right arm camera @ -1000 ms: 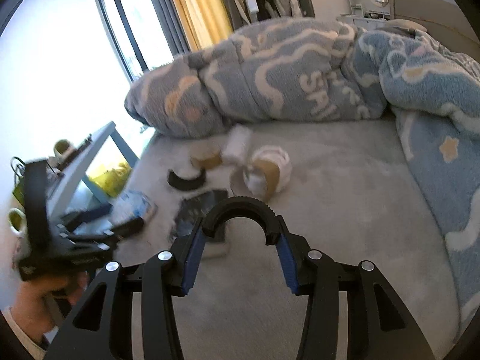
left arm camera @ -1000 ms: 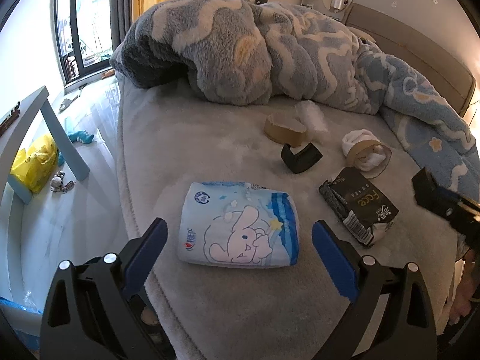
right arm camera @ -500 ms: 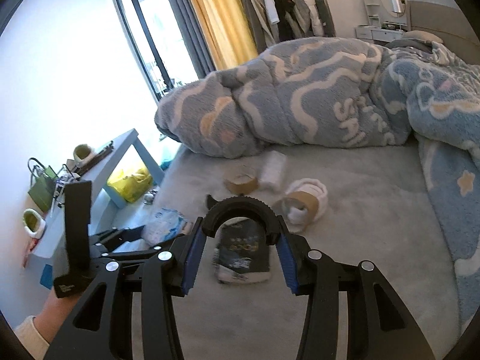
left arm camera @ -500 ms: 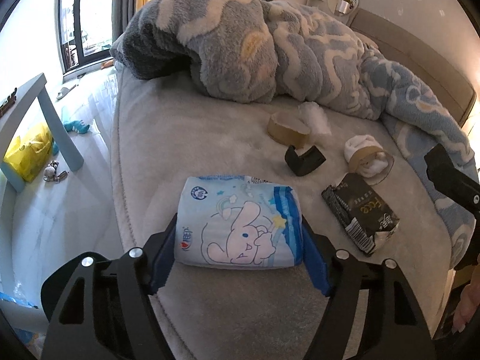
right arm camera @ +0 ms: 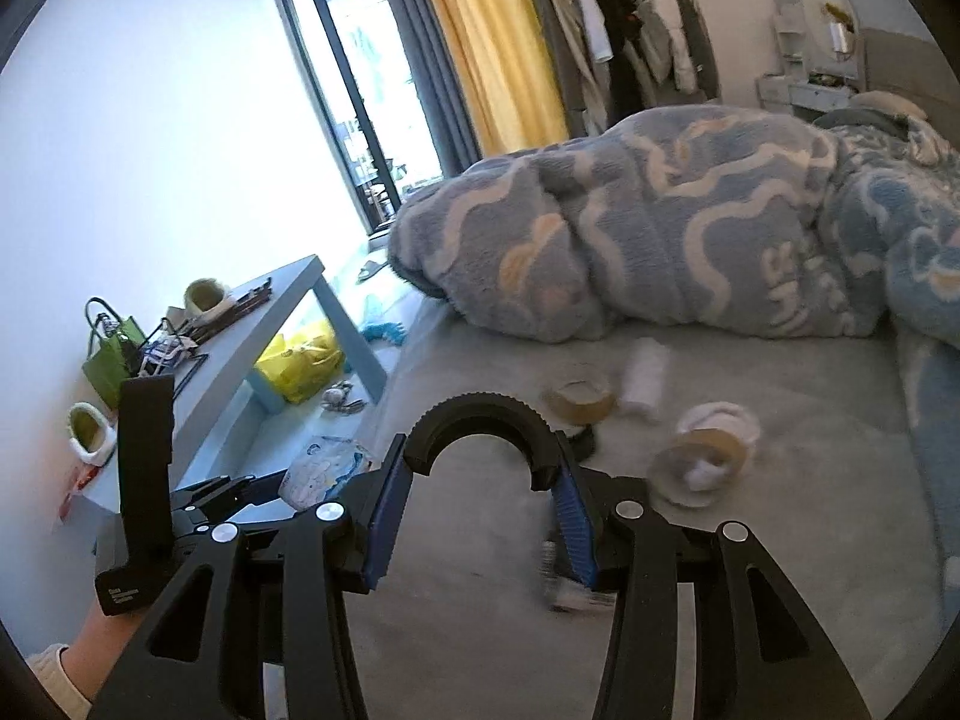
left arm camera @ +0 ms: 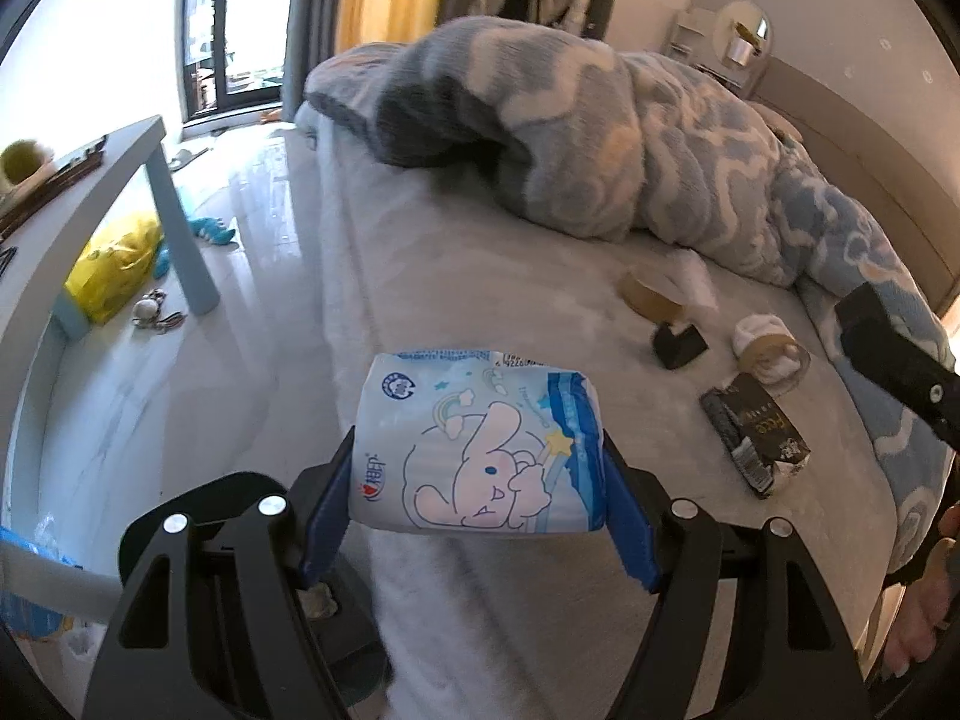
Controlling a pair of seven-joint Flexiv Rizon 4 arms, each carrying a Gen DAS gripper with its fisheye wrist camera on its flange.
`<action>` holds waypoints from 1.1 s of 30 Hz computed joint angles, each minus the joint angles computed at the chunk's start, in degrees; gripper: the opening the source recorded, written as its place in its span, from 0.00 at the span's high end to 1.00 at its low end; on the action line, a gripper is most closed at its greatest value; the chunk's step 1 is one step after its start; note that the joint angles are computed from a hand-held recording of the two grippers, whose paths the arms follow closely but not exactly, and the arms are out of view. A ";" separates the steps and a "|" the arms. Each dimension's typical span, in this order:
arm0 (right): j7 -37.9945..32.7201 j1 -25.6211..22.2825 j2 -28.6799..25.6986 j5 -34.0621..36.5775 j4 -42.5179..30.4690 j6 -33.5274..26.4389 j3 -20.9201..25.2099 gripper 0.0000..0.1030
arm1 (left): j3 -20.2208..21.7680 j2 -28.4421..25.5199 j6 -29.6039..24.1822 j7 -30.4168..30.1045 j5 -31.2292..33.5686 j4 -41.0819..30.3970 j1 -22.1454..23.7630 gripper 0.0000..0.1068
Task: Collect trash
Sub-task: 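Carry the clip and diaper pack to the black bin and release both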
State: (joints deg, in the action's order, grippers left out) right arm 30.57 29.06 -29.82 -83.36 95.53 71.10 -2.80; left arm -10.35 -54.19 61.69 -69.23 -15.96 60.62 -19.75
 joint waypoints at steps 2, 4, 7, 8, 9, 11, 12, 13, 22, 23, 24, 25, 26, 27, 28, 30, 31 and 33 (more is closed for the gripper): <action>1.88 -0.39 -1.49 -0.84 -1.84 2.80 -0.31 0.55 | 0.54 0.50 0.79 -0.44 0.12 0.76 0.45 0.30; 0.37 -0.03 -2.87 0.89 -3.53 3.35 -0.26 0.55 | 0.79 0.85 1.05 -0.81 0.10 1.22 1.06 0.30; -4.82 1.45 -5.05 5.40 -6.43 3.46 -0.60 0.55 | 1.32 1.37 1.24 -1.43 0.11 2.01 2.13 0.30; -7.01 2.00 -5.93 7.28 -7.63 3.38 -0.66 0.55 | 1.51 1.47 1.08 -1.63 0.19 2.12 2.37 0.30; -8.87 2.43 -6.67 8.92 -8.60 3.53 -0.73 0.55 | 1.83 1.45 0.70 -1.93 0.30 2.01 2.59 0.30; -11.77 3.35 -8.19 11.86 -10.54 4.01 -0.96 0.55 | 2.36 1.45 -0.20 -2.60 0.45 1.99 3.13 0.30; -13.88 3.62 -9.15 13.90 -11.73 4.08 -0.68 0.55 | 2.46 1.53 -0.71 -2.91 0.44 2.11 3.46 0.30; -16.15 3.84 -10.11 15.92 -12.94 4.02 -0.32 0.55 | 2.77 1.55 -1.72 -3.47 0.41 2.04 3.80 0.30; -31.34 6.73 -16.92 29.81 -23.29 1.19 1.24 0.55 | 4.38 2.29 -5.31 -5.06 1.77 3.30 6.40 0.30; -33.52 6.94 -18.12 31.45 -25.27 0.40 1.85 0.55 | 4.56 2.34 -5.74 -5.11 1.95 3.41 6.70 0.30; -35.27 7.16 -19.09 32.87 -26.90 -0.24 2.22 0.55 | 4.69 2.38 -6.12 -5.20 2.10 3.49 6.95 0.30; -36.68 7.39 -19.74 34.09 -28.00 -0.66 2.40 0.55 | 4.81 2.36 -6.63 -5.25 2.21 3.48 7.23 0.30; -38.64 7.59 -20.80 35.55 -29.84 -1.60 2.97 0.55 | 5.10 2.26 -7.51 -5.44 2.41 3.25 7.42 0.30; -40.40 7.81 -21.69 36.86 -31.39 -2.45 3.39 0.55 | 5.34 2.15 -8.33 -5.58 2.64 3.01 7.57 0.30; -42.80 7.94 -23.01 38.43 -33.67 -3.73 4.28 0.55 | 5.48 1.99 -9.55 -5.60 2.79 2.75 7.85 0.30; -45.96 8.34 -24.53 40.80 -36.33 -5.17 4.96 0.55 | 5.39 1.78 -11.37 -5.52 2.86 2.41 8.27 0.30; -48.23 8.45 -25.84 42.33 -38.67 -6.62 5.88 0.55 | 5.52 1.67 -12.46 -5.49 3.05 2.12 8.37 0.30; -51.26 8.84 -27.68 44.78 -42.00 -8.70 6.63 0.55 | 6.05 1.42 -14.71 -5.40 3.72 1.54 8.54 0.30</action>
